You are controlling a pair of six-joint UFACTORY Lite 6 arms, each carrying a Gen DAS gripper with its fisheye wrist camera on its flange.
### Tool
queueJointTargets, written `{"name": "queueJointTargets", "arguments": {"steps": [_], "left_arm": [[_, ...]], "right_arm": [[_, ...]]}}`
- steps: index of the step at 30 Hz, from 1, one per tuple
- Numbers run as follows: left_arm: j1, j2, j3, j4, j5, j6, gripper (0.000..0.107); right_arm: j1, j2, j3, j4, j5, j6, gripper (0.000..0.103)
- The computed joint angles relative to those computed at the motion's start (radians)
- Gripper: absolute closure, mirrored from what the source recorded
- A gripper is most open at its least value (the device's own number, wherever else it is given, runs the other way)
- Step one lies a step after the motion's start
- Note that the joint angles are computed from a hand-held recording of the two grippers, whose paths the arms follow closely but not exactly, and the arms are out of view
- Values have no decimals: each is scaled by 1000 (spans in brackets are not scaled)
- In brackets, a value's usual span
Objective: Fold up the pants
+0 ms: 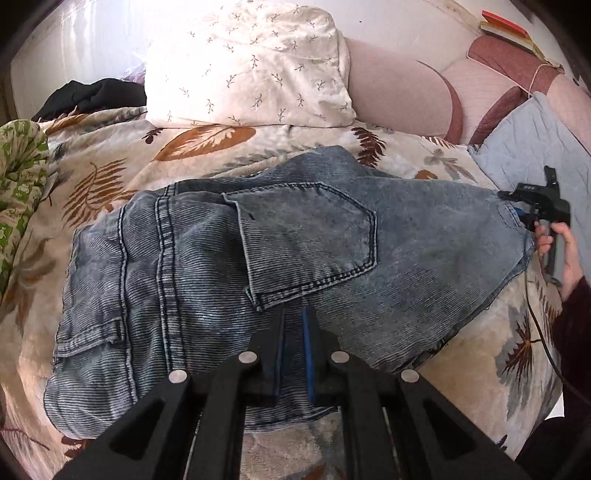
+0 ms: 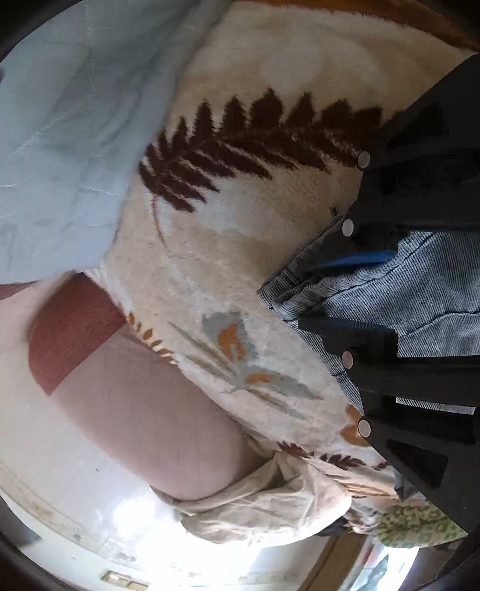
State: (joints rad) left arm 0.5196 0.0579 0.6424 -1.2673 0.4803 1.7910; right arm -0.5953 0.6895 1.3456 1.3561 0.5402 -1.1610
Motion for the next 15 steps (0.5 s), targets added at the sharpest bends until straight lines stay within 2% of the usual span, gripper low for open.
{"name": "queueJointTargets", "arguments": {"steps": [1, 2, 4, 7, 9, 12, 15], "left_arm": [[3, 3, 3, -2, 1, 3, 96], [5, 12, 8, 1, -2, 1, 96], [12, 28, 15, 8, 2, 3, 96], [29, 30, 7, -20, 20, 66, 96], [48, 40, 8, -23, 43, 95, 96], [78, 83, 24, -11, 77, 123, 96], [102, 133, 63, 53, 116, 107, 96]], "right_arm": [[10, -64, -42, -37, -42, 37, 58], [19, -132, -88, -39, -78, 32, 51], [39, -298, -199, -18, -122, -59, 43], [73, -485, -340, -145, -72, -42, 42], [94, -577, -462, -171, -55, -68, 42], [211, -609, -585, -308, -181, 44, 46], [329, -564, -659, -440, -299, 222, 54]]}}
